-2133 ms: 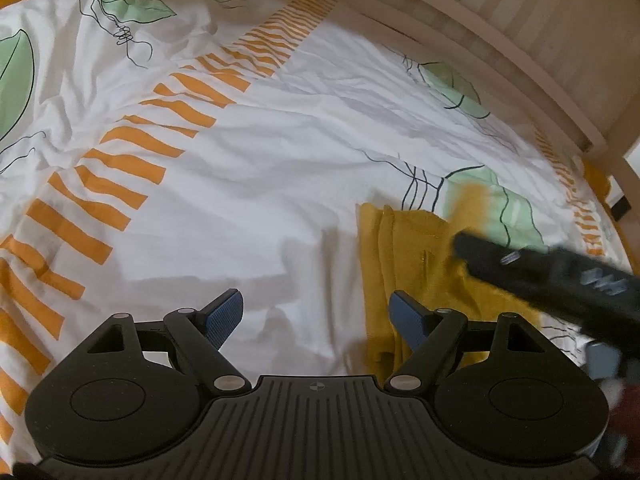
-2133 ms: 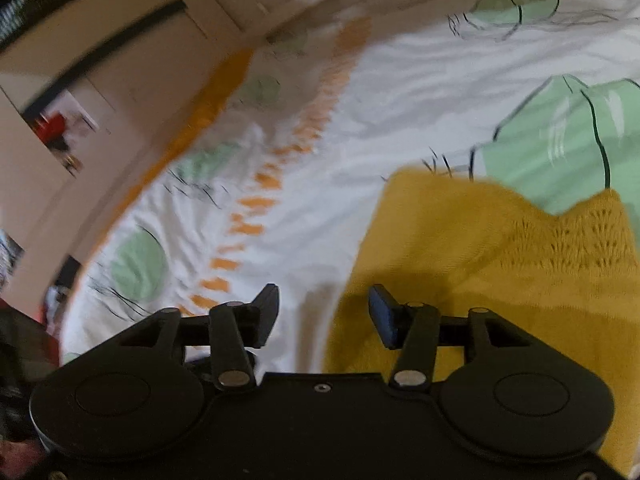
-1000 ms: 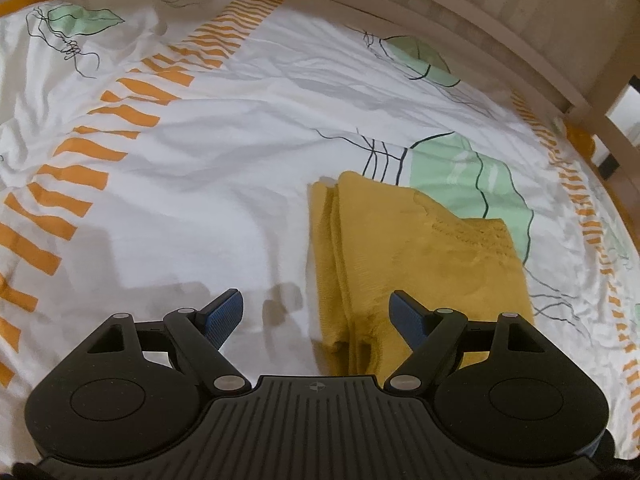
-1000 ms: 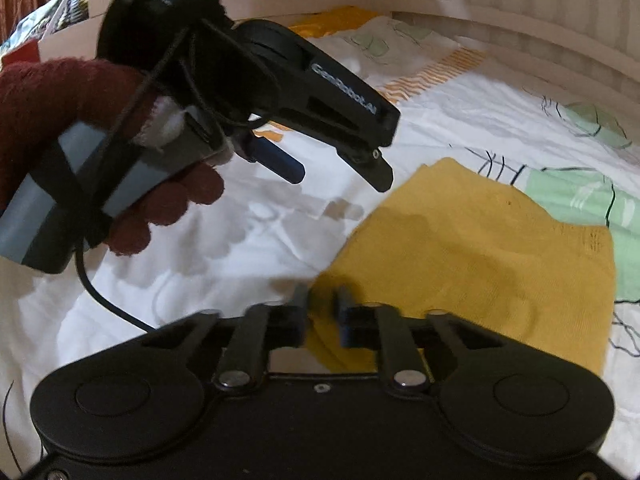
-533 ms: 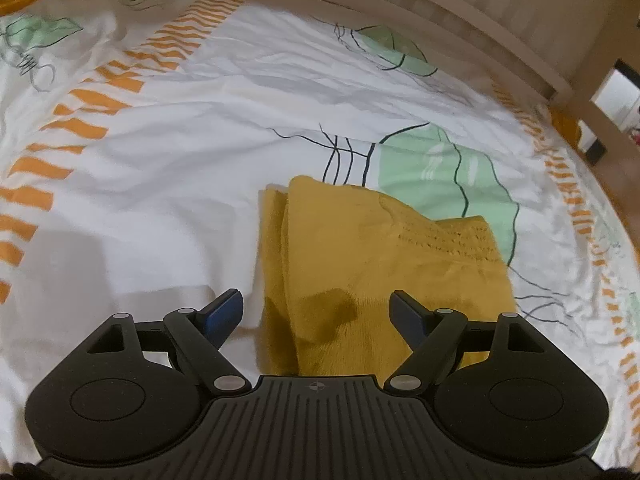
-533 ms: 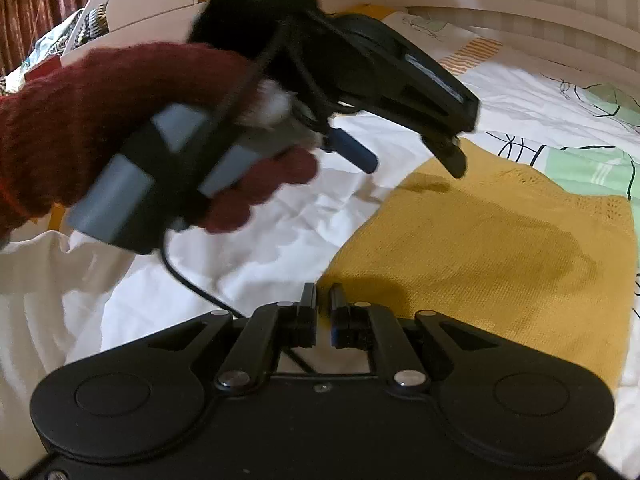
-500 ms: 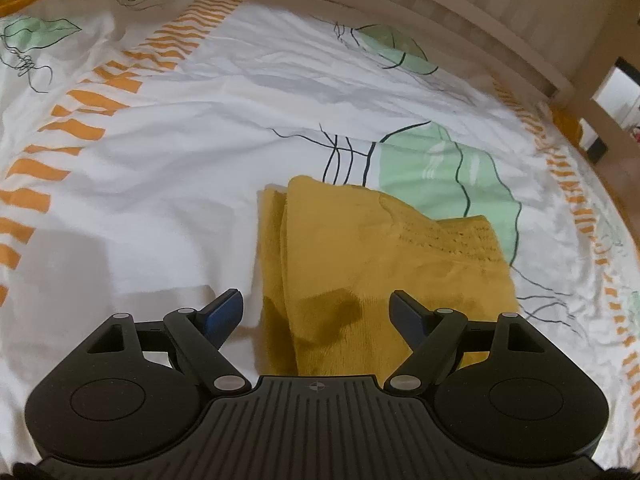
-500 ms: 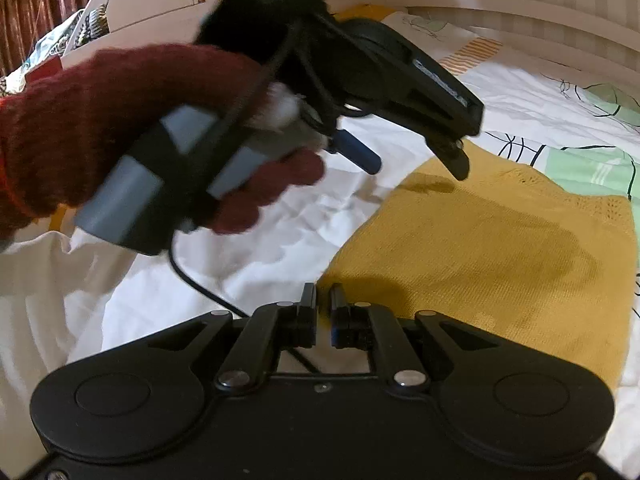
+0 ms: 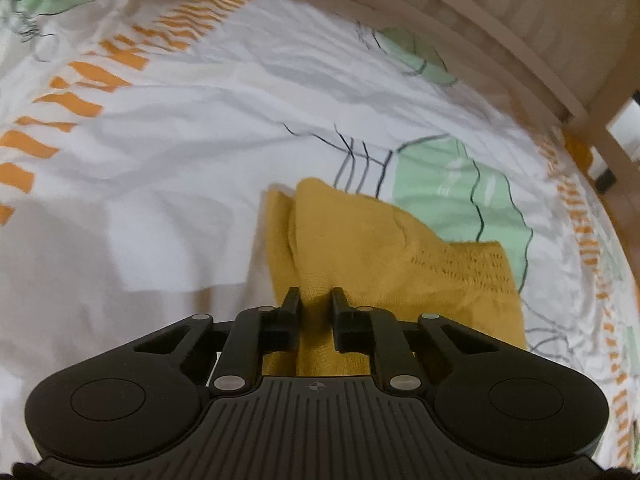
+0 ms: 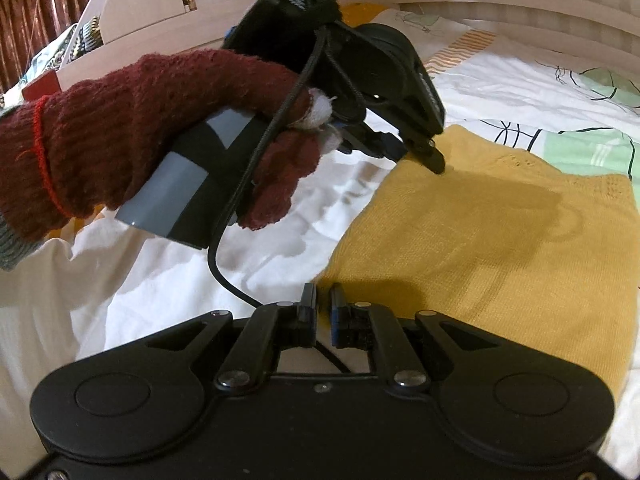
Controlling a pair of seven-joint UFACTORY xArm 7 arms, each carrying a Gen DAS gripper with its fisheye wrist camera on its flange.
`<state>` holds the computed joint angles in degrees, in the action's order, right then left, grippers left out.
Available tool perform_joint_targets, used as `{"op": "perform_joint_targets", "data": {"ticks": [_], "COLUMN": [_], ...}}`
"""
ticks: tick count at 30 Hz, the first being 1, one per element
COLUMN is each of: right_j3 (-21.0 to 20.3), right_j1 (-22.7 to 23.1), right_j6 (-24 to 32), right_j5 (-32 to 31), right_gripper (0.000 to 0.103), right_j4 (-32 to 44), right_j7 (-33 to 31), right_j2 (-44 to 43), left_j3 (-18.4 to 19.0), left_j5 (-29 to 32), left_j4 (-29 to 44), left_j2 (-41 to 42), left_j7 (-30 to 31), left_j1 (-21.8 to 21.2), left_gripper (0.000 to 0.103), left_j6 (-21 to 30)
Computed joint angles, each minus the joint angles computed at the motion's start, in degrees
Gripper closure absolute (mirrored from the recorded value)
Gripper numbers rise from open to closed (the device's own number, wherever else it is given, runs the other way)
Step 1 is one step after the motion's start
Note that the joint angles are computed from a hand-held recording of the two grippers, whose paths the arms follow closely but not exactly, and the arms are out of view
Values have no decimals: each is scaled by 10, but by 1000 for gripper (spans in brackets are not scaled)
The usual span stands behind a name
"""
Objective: Fold small clothes
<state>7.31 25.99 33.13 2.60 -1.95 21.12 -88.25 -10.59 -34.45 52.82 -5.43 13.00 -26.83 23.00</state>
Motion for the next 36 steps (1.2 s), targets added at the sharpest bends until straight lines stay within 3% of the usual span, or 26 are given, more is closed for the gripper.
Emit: {"op": "perform_joint_targets", "data": {"ticks": [3,6,8,9,10,11,12,13,15,17,19,23,29,34,36], "right_j3": [-8,-16,-17,-19,-29,-29,-31,-34,-39,-46,-60,-91,-180,-247,-268], "right_j1": [-3,-8,-12,-14,-23,-28,-33,-37,-50,-64,-83,-142,-278,-378,-398], "right_j6": [1,-10,-9,-4,-3,-1,9,18,43,68,99,160,225,208,183], "right_j5": [-2,2,6,7,6,7,9,12,17,23,32,46,60,72,80], "right_gripper": [89,81,81,74,58,50,39,33,30,20,12,6,2,1,1], "right_j4": [-1,-3,-4,-4,0,0,0,0,2,4,5,7,10,8,11], "right_j7": [-9,-14,-11,-11,-19,-19,-19,-18,-17,-15,-13,-9,-27,-62,-84], "right_j2": [0,12,5,-3,-2,-9,-23,-37,-70,-100,-138,-193,-237,-192,-149], "left_j3": [-5,7,6,3,1,0,1,5,16,21,19,30,44,43,40], "left_j5": [34,20,27,38,43,54,54,45,19,14,28,26,16,16,20], "left_j4": [-21,-19,-15,-17,-20,-23,-28,-31,-38,-50,-68,-102,-145,-155,-155], "left_j2": [-14,-7,-2,-2,-5,-9,-14,-20,-34,-56,-82,-136,-200,-200,-191], "left_j7": [-44,-37,-30,-31,-29,-34,-32,-27,-13,-10,-23,-33,-38,-36,-37], "left_j1": [7,2,3,3,3,4,4,2,-1,1,4,-10,-39,-53,-53], "left_gripper": [98,98,95,94,87,72,65,57,52,36,35,35,35,33,33], "left_j6": [-25,-18,-11,-16,-21,-21,-20,-16,6,21,23,41,81,89,88]}}
